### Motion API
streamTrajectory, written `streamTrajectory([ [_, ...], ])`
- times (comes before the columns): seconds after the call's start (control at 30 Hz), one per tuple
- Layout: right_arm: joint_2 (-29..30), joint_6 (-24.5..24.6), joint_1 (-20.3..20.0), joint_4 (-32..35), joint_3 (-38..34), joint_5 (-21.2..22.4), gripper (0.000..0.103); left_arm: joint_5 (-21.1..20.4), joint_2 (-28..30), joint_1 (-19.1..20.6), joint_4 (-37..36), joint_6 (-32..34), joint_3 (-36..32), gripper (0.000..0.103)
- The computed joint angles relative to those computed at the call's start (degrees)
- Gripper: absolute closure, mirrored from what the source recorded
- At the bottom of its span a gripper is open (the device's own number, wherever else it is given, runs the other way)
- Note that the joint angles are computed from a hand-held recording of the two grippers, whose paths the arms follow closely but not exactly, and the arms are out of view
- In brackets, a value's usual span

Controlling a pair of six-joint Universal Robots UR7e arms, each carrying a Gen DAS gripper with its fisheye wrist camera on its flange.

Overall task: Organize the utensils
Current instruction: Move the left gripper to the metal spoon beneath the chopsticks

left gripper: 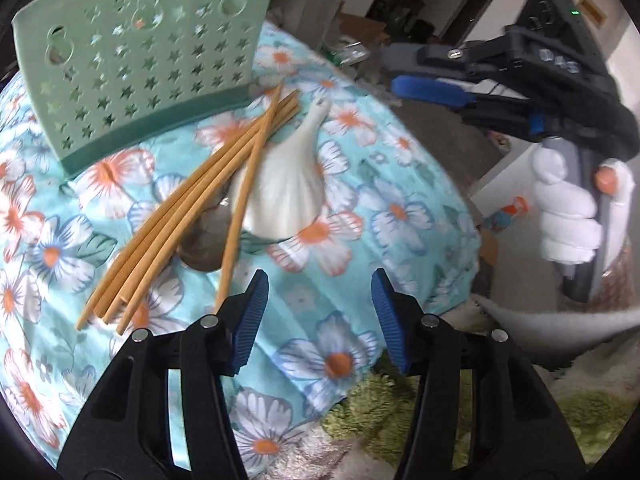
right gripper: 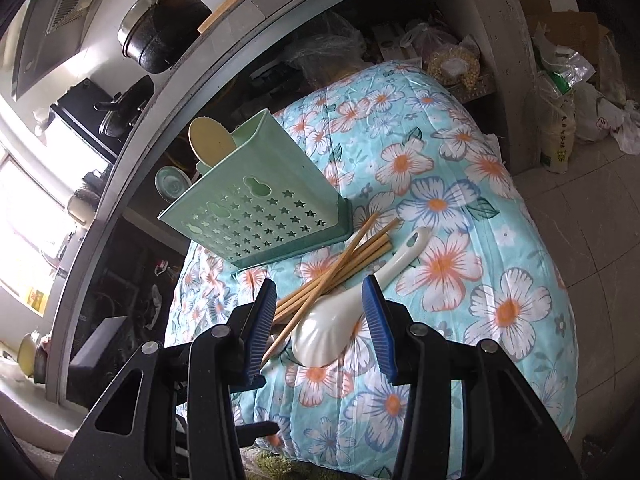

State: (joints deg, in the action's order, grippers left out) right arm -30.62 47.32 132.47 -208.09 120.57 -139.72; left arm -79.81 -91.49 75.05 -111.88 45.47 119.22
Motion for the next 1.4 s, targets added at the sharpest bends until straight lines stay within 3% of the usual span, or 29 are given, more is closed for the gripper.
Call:
streamTrajectory([
  [0.07, -0.02, -0.29, -0.14, -0.69, 0.35, 0.16, 0.059, 2.59, 0.22, -0.41, -3.28, -1.20, 0.99, 0.054],
  [0.27, 0.39, -0.96, -0.82, -3.82, 1.19, 0.90, 0.059, 5.22, -1.89, -1.84, -12.22, 2.44, 3.71, 0.054],
  [0.6, 0.79, -0.54, -1.88, -5.58, 1.96, 2.56, 0.059, 5.02, 1.00, -1.06, -16.59, 0.57, 1.83, 0.053],
  [0.77, 0.99, -0.23, -2.25, -6.34, 2.35, 2.84, 0.059, 3.53, 1.96, -0.12, -17.22, -0.38, 0.28, 0.053],
  [1.0, 1.53, -0.30, -2.82, -6.92, 2.19, 4.23, 0.059, -4.00, -0.05, 0.20, -10.20, 1.17, -1.33, 0.052],
  [1.4, 1.97, 0.35, -3.42, -7.13, 2.30, 5.14, 0.059, -2.84, 6.73, 1.29, -8.78, -3.59, -2.88, 0.052],
])
